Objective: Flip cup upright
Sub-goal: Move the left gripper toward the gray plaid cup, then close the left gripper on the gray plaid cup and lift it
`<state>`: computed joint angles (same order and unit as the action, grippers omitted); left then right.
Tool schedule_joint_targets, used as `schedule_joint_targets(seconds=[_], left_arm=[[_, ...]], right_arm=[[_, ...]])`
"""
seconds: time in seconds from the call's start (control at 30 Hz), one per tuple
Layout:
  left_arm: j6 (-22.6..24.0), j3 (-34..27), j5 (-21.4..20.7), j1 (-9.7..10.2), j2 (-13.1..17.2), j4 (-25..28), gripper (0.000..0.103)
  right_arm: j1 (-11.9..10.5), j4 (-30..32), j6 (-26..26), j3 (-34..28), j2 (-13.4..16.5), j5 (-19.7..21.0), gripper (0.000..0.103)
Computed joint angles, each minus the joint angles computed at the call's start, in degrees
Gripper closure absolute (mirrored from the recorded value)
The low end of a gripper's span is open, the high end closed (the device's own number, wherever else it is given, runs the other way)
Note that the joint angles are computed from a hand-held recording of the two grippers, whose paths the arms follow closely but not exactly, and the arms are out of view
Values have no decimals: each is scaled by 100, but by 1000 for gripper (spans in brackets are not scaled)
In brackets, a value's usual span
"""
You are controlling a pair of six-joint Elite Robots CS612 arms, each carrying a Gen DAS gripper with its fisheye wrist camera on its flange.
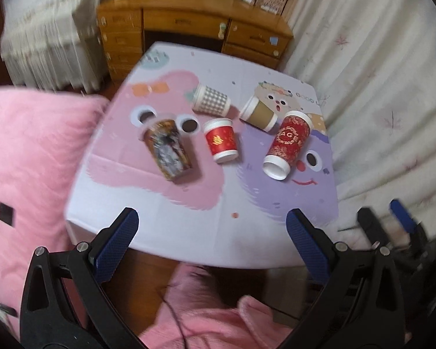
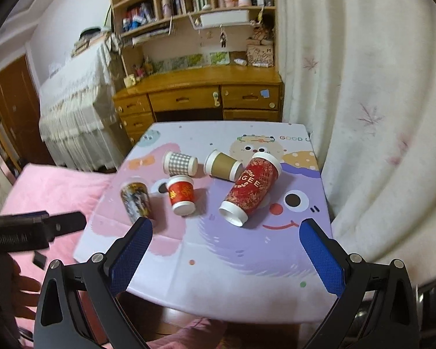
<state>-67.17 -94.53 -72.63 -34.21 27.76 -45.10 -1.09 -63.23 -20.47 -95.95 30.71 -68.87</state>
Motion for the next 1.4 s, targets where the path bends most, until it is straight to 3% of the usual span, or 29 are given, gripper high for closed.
schedule_joint_targets(seconds=[0.1,0.37,0.57,0.77,0.9,1.13,1.4], left_arm=[[-169,300,-632,327,30,-419,2],[-818,1326,-1624,1025,-32,-1255,2],[-1769,1919,-2490,1453,104,-2237,3],[-2634,2397,-2957,1664,162,-2888,8],[-2848,2769,-3026,1759,117,-3261,8],[-3350,3197,-3264,1912,134,-3869,8],[-3790,3538,-3226,1966,118,-4043,12]], right_arm=[[143,-68,-128,472,-134,-221,0],[442,-479,-352,2097,-647,-735,0],[579,-796,-35,3347,-1101,-965,0],[603,-839,511,4146,-1397,-1090,0],[613,-683,592,4384,-1475,-1317,0],[575,-612,856,4338,-1421,-1646,0],[485,-198,1305,3980,-1288,-1942,0]])
